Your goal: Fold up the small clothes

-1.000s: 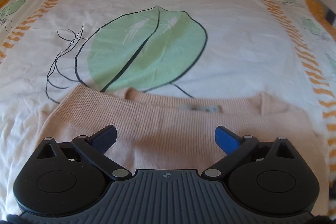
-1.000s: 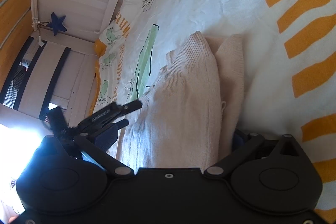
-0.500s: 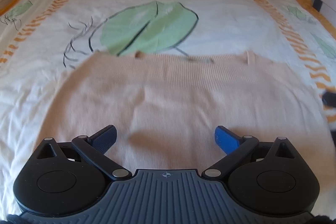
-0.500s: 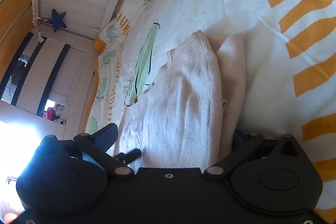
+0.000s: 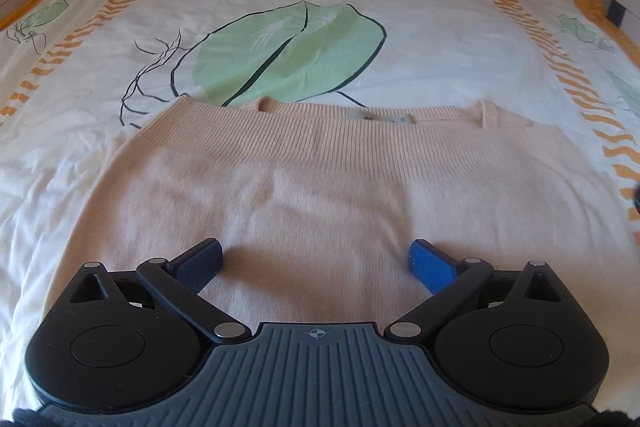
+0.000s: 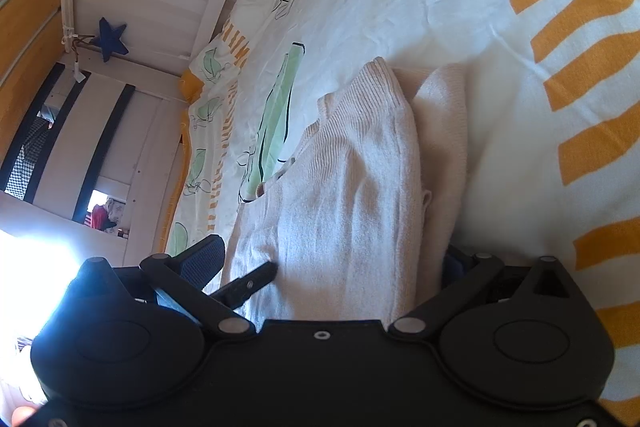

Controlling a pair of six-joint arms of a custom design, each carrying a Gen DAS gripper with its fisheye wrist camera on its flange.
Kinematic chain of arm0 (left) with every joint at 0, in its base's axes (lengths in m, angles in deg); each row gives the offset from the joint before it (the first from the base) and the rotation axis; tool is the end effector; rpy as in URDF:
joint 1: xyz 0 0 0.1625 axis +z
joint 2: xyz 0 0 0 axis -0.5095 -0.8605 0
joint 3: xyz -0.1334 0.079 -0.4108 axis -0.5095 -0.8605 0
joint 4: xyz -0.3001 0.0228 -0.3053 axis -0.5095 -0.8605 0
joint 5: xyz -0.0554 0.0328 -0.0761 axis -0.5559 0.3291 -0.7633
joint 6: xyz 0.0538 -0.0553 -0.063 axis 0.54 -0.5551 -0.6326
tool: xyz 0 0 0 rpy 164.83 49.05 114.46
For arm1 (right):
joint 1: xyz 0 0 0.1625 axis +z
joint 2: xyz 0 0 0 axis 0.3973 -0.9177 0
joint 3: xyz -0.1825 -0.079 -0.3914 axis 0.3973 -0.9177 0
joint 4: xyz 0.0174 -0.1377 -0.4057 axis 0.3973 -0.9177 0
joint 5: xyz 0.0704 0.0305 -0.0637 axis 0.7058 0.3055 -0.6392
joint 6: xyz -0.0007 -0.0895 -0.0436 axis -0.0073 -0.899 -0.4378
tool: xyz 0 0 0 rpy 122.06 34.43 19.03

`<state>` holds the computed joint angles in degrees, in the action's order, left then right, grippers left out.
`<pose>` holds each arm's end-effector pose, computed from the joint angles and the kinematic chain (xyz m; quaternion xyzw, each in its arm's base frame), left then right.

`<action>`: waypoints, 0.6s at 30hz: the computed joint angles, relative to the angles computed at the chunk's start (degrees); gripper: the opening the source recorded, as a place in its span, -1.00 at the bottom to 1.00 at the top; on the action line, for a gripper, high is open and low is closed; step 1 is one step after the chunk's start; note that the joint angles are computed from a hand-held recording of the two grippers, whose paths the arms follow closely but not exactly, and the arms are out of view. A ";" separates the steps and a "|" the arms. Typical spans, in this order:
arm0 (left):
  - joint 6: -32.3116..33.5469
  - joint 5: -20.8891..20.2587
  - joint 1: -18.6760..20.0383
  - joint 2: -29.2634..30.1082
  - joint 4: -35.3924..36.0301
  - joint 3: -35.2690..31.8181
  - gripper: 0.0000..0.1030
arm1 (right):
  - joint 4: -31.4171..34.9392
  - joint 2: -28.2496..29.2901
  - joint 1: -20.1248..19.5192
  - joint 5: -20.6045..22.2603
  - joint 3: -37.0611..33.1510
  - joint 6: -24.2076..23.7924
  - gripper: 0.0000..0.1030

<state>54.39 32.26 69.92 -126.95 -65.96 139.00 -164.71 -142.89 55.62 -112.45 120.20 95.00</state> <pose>-0.2897 -0.4985 0.1141 0.2860 0.8816 -0.2261 0.2997 0.0737 -0.4309 0.2421 0.1345 0.9024 -0.3972 0.0991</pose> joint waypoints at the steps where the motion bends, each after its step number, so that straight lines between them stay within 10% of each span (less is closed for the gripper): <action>1: -0.13 -0.33 -0.31 -0.98 0.37 0.92 0.96 | -0.02 -0.01 -0.04 0.01 0.02 -0.06 0.99; 18: 5.75 -10.18 1.65 -13.88 1.87 7.24 0.96 | 0.68 -0.29 0.68 -0.53 0.72 -5.64 0.99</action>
